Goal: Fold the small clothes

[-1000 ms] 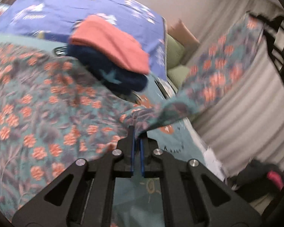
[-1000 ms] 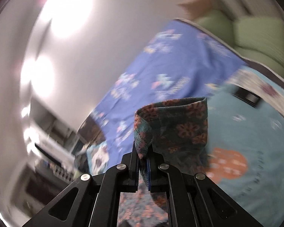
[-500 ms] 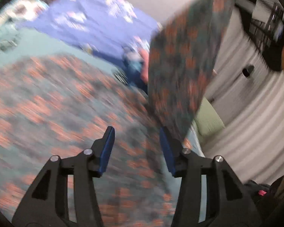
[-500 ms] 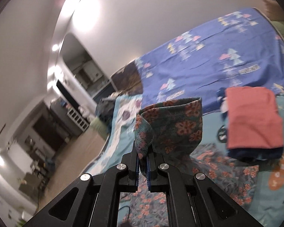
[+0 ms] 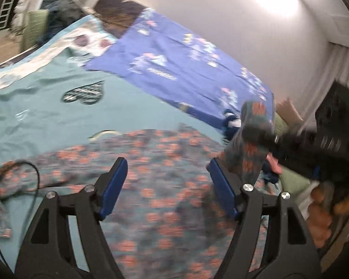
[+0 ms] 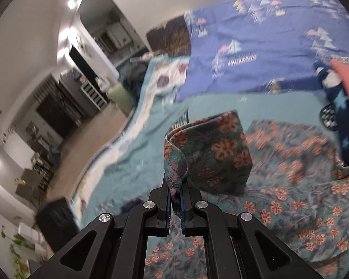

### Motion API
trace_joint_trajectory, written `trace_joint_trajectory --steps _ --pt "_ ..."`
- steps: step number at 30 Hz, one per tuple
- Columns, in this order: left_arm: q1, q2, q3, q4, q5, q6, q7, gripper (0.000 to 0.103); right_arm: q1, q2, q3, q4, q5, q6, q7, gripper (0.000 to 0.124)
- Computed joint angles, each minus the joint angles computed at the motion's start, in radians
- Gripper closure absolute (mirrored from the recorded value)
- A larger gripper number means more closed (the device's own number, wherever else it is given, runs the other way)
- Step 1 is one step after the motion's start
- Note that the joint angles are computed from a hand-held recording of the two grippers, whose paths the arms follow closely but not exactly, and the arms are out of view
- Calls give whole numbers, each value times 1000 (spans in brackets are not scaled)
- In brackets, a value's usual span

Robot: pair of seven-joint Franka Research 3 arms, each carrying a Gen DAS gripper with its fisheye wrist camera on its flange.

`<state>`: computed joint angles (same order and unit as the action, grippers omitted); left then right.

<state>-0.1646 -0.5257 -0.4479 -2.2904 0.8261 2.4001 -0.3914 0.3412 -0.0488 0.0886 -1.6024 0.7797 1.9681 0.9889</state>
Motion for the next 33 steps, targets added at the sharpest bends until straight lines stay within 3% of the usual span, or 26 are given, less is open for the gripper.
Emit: trace_joint_trajectory --steps 4,8,9,11,12,14,18,20,23,25,30,32,33 --pt "-31 -100 68 -122 -86 12 38 30 46 7 45 -86 -88 90 7 118" --pt "-31 -147 101 -205 -161 82 59 30 77 29 60 -140 -128 97 25 108" --pt "-30 -147 108 -219 -182 101 68 30 79 37 58 -147 -114 62 19 105" --pt "-30 -157 112 -245 -217 142 78 30 78 43 52 -151 -57 -34 -13 88" --pt "-28 -154 114 -250 -234 160 87 30 72 50 45 -145 -25 -112 -46 83" --pt "-23 -149 117 -263 -263 192 106 30 59 29 35 -164 3 -161 -102 80" --pt "-34 -120 149 -275 -320 266 196 25 18 -91 -7 -246 4 -47 -221 68" --pt "-30 -86 170 -281 -349 367 230 25 -5 -117 -29 -254 -25 10 -263 57" --pt "-14 -24 179 -257 -391 440 287 25 -46 -132 -49 -254 -120 113 -279 57" --pt "-4 11 181 -233 -414 458 321 25 -78 -108 -76 -219 -146 117 -247 57" --pt "5 77 199 -212 -482 539 378 25 -156 -58 -130 -149 -90 26 -177 57" --pt "36 88 178 -223 -488 595 360 37 -180 -55 -136 -148 -84 19 -173 56" --pt "44 94 174 -229 -491 634 360 55 -189 -50 -136 -139 -88 14 -174 56"
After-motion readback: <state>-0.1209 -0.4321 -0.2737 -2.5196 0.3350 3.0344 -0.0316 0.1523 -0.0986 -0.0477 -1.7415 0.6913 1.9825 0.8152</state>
